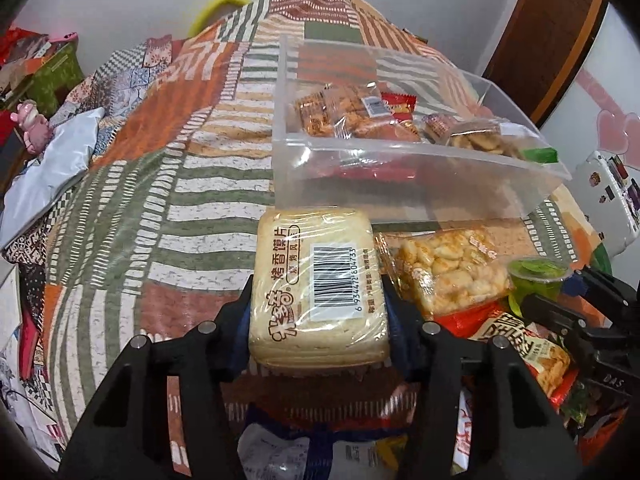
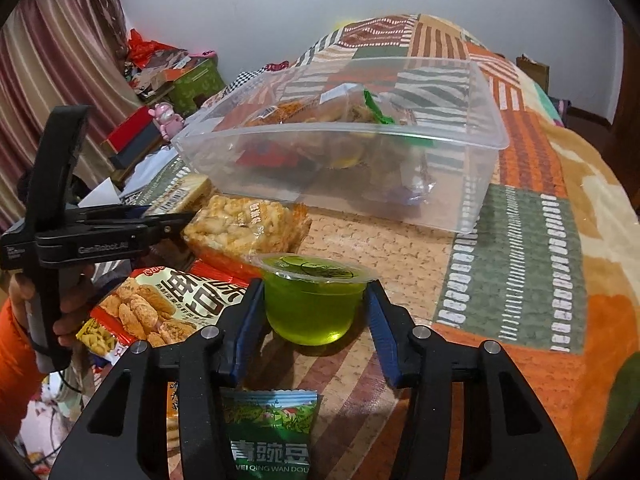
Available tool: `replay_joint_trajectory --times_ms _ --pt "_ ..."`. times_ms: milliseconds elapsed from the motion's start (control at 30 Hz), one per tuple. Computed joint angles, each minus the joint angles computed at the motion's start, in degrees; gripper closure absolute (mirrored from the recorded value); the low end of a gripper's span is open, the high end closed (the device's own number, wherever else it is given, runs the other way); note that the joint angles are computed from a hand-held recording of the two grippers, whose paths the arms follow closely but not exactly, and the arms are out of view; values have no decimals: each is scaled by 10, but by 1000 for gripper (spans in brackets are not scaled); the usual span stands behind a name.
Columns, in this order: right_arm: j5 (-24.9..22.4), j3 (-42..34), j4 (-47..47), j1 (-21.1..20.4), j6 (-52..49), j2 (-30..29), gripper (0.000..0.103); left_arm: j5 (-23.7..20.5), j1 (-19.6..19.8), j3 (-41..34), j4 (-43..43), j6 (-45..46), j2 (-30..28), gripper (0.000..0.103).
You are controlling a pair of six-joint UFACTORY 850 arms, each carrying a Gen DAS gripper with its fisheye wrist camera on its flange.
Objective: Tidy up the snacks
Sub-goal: 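Grasp the cream wrapped cake with the left gripper while the right grasps the green jelly cup, then lift the cake and jelly cup into the clear box and release them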
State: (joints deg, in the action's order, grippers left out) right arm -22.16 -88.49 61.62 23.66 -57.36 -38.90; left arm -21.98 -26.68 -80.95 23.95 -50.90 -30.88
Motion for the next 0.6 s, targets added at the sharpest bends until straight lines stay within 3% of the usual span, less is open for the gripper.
replay_joint_trajectory --times_ms 600 --pt "58 38 202 -14 -189 56 57 12 -19 30 150 -141 64 48"
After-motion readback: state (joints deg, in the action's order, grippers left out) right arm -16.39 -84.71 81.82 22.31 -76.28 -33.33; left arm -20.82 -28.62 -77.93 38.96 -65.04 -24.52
